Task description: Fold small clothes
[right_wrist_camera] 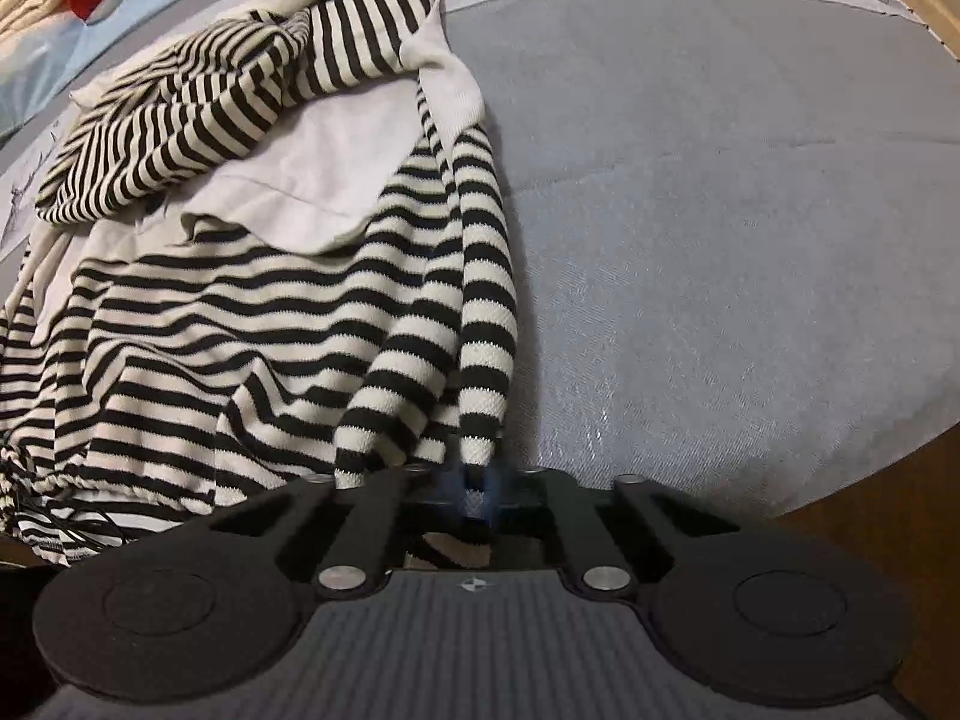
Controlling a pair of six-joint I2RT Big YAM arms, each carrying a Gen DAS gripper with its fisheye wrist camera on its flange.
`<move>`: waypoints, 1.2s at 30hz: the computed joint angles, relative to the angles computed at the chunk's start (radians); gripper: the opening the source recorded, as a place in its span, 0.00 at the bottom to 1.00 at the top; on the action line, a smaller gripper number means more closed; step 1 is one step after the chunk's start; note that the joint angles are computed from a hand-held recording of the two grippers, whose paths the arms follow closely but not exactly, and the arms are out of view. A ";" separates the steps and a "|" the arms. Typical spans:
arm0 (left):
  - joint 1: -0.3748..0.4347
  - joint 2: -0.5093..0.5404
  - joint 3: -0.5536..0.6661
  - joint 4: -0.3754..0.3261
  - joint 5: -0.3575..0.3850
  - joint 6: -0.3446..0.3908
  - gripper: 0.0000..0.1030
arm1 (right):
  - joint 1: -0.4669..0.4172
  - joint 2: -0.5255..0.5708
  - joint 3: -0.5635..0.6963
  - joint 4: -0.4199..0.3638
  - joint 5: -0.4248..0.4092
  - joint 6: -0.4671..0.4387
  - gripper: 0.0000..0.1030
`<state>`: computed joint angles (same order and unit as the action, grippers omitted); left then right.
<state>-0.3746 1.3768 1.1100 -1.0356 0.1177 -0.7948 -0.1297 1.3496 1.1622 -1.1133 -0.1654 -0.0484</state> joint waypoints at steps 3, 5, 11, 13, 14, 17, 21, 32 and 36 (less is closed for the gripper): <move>-0.037 -0.018 0.007 0.002 -0.052 0.020 0.09 | -0.016 -0.023 -0.010 0.048 -0.033 0.034 0.01; -0.063 -0.040 0.004 0.010 -0.084 0.009 0.09 | -0.032 -0.035 -0.011 0.070 -0.046 0.061 0.01; -0.084 -0.043 -0.018 -0.022 -0.103 -0.098 0.28 | -0.040 -0.004 0.007 0.010 -0.044 0.038 0.06; -0.086 -0.049 -0.028 -0.015 -0.104 -0.123 0.28 | -0.025 0.016 0.012 -0.039 -0.019 0.007 0.12; -0.089 -0.053 -0.031 -0.014 -0.109 -0.128 0.28 | -0.013 0.018 0.008 -0.046 0.006 -0.013 0.14; -0.100 -0.058 -0.034 -0.010 -0.121 -0.131 0.22 | 0.007 0.006 -0.006 -0.033 0.035 -0.034 0.15; -0.136 -0.100 -0.043 0.016 -0.164 -0.131 0.06 | -0.009 -0.018 -0.014 -0.008 -0.011 -0.021 0.01; -0.201 -0.317 0.038 0.004 -0.328 -0.048 0.05 | -0.220 -0.190 0.030 0.103 -0.447 0.138 0.01; -0.243 -0.424 0.059 -0.009 -0.330 -0.066 0.05 | -0.321 -0.246 0.080 0.048 -0.588 0.098 0.01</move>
<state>-0.6179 0.9525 1.1687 -1.0447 -0.2123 -0.8609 -0.4508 1.1038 1.2427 -1.0657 -0.7530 0.0495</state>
